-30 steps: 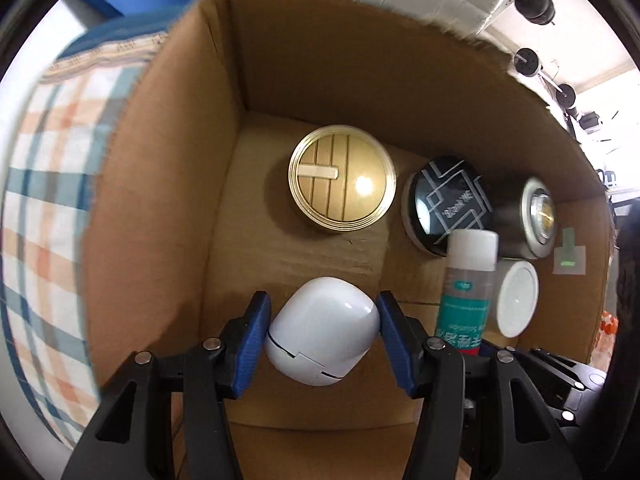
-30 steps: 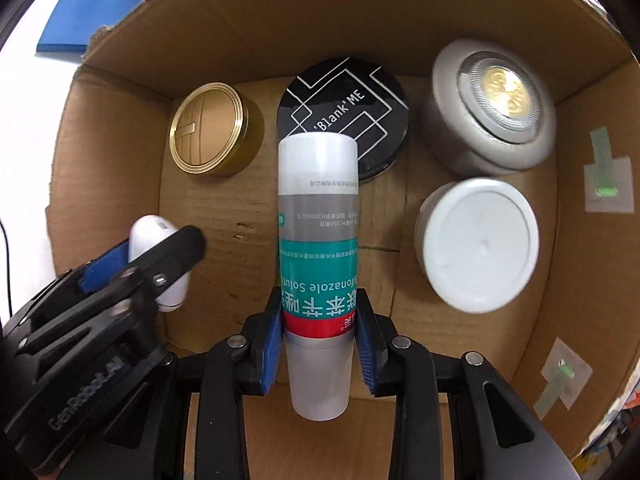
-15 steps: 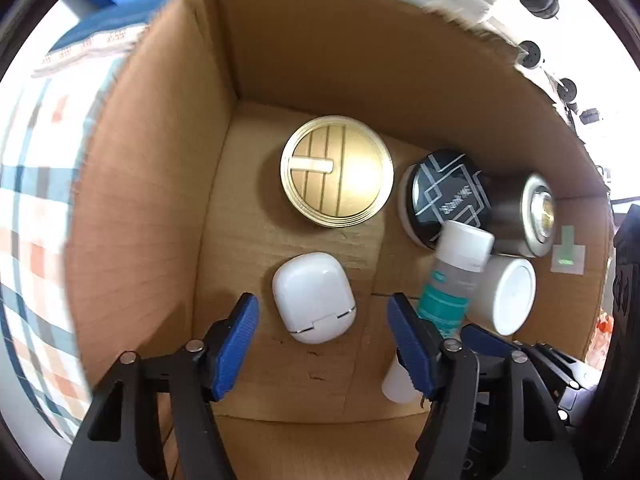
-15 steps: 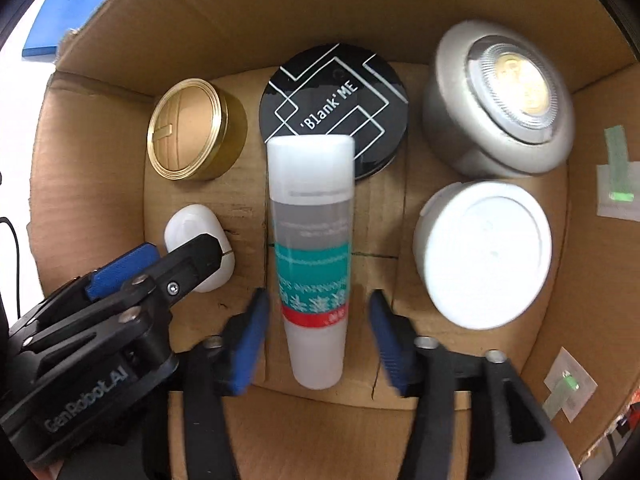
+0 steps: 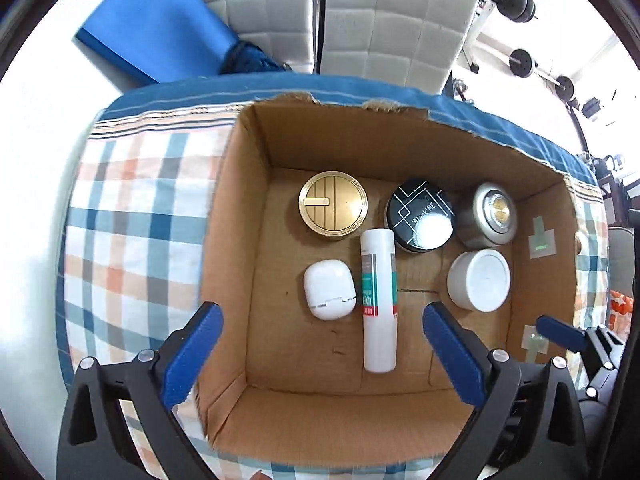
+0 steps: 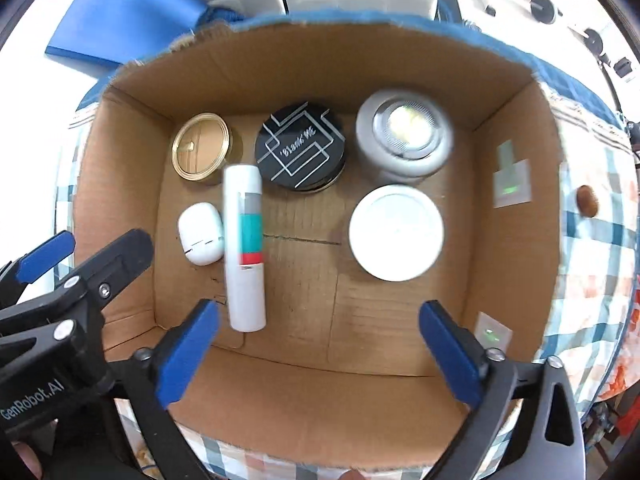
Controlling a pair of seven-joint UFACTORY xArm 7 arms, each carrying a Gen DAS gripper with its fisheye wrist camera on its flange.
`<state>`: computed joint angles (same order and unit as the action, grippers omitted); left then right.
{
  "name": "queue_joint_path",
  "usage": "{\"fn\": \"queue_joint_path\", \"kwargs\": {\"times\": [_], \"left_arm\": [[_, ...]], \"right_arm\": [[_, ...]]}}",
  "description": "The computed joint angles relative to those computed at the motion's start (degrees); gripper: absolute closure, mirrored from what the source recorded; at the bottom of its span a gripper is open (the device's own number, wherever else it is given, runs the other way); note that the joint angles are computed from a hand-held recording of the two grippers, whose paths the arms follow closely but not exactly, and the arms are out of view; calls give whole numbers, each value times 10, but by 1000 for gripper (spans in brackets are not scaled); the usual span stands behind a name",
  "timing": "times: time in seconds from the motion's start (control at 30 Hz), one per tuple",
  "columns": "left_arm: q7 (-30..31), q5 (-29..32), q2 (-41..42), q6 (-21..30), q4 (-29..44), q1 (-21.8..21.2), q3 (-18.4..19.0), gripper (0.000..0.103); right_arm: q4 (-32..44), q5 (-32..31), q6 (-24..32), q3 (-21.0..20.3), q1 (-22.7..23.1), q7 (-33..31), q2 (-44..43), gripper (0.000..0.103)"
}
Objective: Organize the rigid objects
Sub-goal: 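Raise both tools out of the box and move toward the walnut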
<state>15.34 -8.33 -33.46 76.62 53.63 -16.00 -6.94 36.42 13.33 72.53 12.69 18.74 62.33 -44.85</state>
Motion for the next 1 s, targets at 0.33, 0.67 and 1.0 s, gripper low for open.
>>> {"fn": "queue_joint_path", "kwargs": {"times": [0.33,0.67,1.0], "left_arm": [[0,-18,-93,23,13,0,22,1],[3,-34,-157,80,51,10,32,1],[-10,-38,-185,99,81,14,14,1]], "right_arm": [[95,-58,129,57,1,51,-32,0],[211,-70,233,114,-10,105,-63,0],[283,-64,254,135,-29,109,-85,0]]}}
